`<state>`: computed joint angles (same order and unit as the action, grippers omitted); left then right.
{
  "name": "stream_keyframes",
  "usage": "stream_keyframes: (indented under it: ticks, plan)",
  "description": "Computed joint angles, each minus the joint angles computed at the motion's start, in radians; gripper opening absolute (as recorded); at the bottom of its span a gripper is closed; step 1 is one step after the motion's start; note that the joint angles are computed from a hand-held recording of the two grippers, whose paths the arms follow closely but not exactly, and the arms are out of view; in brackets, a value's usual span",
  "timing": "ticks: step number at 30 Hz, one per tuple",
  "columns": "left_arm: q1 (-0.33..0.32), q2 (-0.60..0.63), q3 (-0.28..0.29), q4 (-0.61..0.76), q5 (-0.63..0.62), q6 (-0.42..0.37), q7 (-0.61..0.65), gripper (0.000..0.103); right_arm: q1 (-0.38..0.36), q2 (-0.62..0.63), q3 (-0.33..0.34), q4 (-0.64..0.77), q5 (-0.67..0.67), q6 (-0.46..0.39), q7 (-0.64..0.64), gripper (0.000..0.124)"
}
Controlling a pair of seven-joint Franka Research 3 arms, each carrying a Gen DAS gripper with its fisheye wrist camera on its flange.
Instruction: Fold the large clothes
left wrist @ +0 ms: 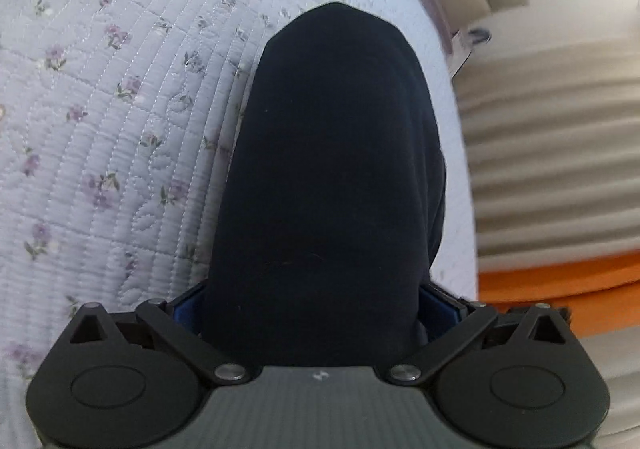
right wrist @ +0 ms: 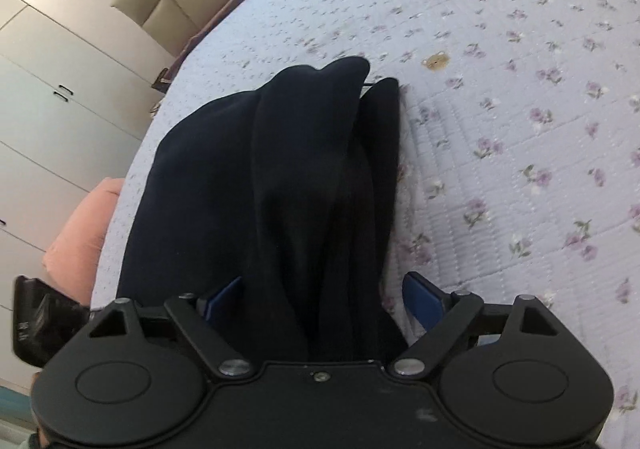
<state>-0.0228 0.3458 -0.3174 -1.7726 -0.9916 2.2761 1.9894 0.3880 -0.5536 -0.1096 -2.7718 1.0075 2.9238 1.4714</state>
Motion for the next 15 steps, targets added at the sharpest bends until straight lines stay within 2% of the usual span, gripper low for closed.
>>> stream_keyframes:
  ticks: [1, 4, 6, 7, 9, 12, 15]
  plan:
    - [-0.004, -0.004, -0.002, -0.007, -0.002, 0.016, 0.005, 0.103, 0.024, 0.003, -0.016, 0.004, 0.033, 0.007, -0.012, 0.086]
    - [-0.016, -0.037, -0.004, -0.046, -0.010, 0.077, 0.026, 0.090, 0.046, 0.000, -0.002, -0.001, 0.069, 0.053, -0.015, 0.067]
    - [-0.012, -0.063, -0.007, -0.068, -0.035, 0.086, 0.074, 0.072, 0.015, -0.017, 0.044, -0.007, 0.026, 0.058, 0.038, 0.059]
    - [-0.003, -0.082, -0.010, -0.085, -0.075, 0.080, 0.115, 0.069, 0.007, -0.037, 0.056, -0.010, 0.005, 0.057, 0.060, 0.054]
    - [0.018, -0.119, -0.005, -0.114, -0.178, 0.030, 0.189, 0.065, 0.011, -0.088, 0.079, -0.016, -0.026, 0.067, 0.102, 0.051]
    - [0.033, -0.227, 0.038, -0.191, -0.265, -0.051, 0.290, 0.064, -0.086, -0.179, 0.216, -0.007, -0.185, -0.012, 0.257, 0.051]
    - [0.045, -0.348, 0.107, -0.284, -0.303, -0.150, 0.342, 0.064, -0.111, -0.274, 0.320, 0.003, -0.261, -0.066, 0.408, 0.051]
